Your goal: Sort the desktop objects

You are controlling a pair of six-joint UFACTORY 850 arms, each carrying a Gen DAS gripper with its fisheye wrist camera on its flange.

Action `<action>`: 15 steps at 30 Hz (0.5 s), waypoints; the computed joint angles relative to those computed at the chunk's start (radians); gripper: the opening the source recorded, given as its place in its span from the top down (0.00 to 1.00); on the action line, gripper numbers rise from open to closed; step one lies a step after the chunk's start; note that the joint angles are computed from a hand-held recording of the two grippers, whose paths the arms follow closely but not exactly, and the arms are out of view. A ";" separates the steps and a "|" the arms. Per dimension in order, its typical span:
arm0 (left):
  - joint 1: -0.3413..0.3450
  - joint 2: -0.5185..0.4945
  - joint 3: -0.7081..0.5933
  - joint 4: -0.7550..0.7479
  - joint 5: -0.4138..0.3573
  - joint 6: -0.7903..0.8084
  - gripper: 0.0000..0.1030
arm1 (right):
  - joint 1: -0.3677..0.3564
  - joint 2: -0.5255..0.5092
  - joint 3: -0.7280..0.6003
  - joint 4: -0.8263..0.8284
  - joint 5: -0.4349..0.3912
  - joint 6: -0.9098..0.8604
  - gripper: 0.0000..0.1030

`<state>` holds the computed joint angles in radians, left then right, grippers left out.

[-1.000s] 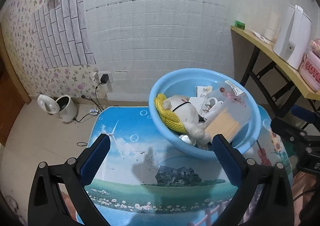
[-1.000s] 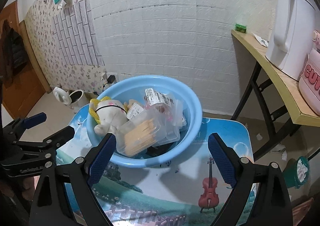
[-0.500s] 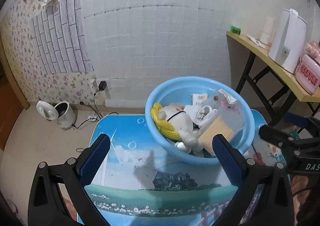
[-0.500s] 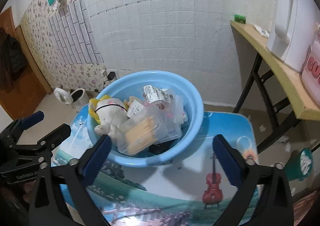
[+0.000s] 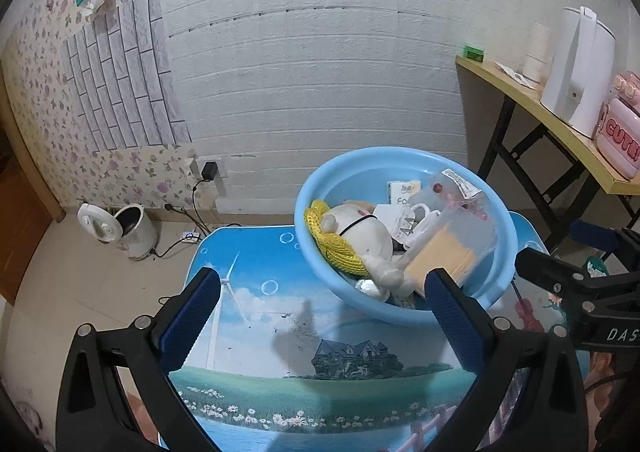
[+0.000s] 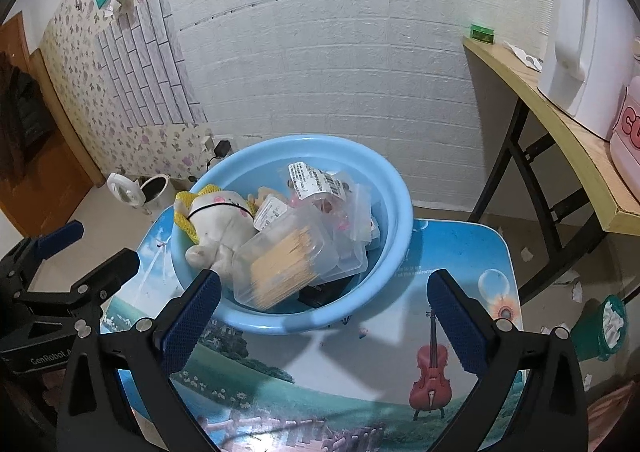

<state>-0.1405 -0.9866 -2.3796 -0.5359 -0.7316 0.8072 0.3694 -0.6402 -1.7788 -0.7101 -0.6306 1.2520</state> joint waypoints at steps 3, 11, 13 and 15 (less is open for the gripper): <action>-0.002 -0.016 -0.030 0.025 -0.025 -0.020 0.01 | -0.002 -0.004 -0.006 0.013 0.000 -0.014 0.01; -0.007 -0.029 -0.048 0.088 -0.034 -0.079 0.01 | 0.000 -0.002 -0.003 -0.001 -0.003 0.000 0.01; -0.011 -0.039 -0.068 0.124 -0.048 -0.111 0.01 | 0.000 -0.003 -0.003 -0.003 -0.003 0.004 0.01; -0.009 -0.045 -0.078 0.120 -0.061 -0.110 0.01 | 0.001 -0.003 -0.003 -0.002 -0.002 0.004 0.01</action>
